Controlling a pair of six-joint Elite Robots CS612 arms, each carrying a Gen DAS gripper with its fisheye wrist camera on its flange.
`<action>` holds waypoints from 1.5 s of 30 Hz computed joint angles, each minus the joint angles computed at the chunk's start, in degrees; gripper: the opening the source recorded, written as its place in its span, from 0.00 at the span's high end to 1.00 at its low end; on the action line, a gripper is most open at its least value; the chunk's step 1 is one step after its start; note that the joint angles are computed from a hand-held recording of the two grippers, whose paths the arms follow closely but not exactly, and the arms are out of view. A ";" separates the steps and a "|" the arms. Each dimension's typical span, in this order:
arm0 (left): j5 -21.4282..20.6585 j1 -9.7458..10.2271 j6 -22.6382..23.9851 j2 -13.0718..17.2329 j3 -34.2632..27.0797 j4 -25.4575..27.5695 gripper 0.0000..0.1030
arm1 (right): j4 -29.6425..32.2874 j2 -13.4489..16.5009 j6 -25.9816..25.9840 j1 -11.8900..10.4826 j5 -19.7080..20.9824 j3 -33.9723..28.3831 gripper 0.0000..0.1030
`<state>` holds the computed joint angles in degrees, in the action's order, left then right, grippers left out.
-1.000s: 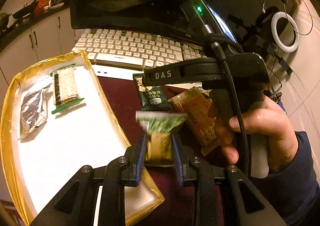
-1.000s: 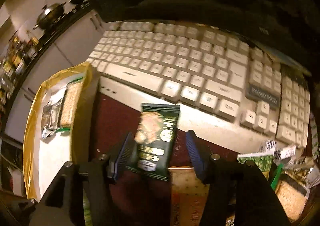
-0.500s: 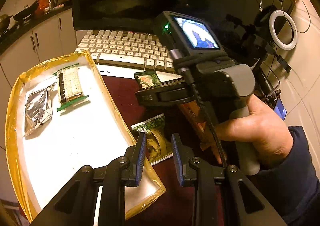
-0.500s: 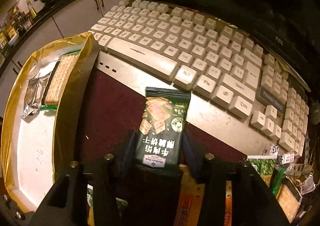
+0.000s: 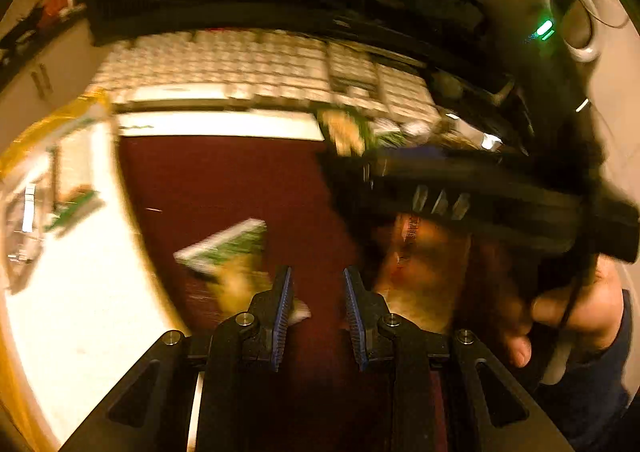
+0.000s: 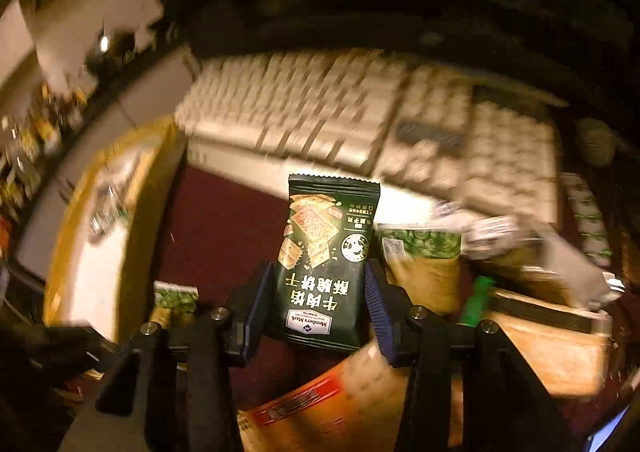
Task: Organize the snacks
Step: 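Grasp the orange soda-cracker pack with the left gripper while the right gripper holds the green pack, then carry the green biscuit pack and orange cracker pack with both grippers over the tray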
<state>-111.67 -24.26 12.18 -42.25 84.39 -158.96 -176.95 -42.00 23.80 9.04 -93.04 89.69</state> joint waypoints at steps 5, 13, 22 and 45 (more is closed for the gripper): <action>-0.47 -1.63 2.73 -1.50 2.54 -1.68 0.40 | -10.92 -2.23 3.45 -1.06 -2.06 4.66 0.57; 6.50 -4.69 9.38 -1.81 4.97 -6.69 0.21 | -17.86 -1.86 7.07 -2.95 0.70 5.96 0.57; 7.61 -5.82 10.07 0.69 2.47 -5.97 0.43 | -18.70 -1.02 6.93 -3.07 2.51 5.44 0.56; 2.68 -1.93 1.52 0.25 1.51 -10.18 0.45 | -18.95 -0.14 5.80 -2.73 2.33 4.59 0.56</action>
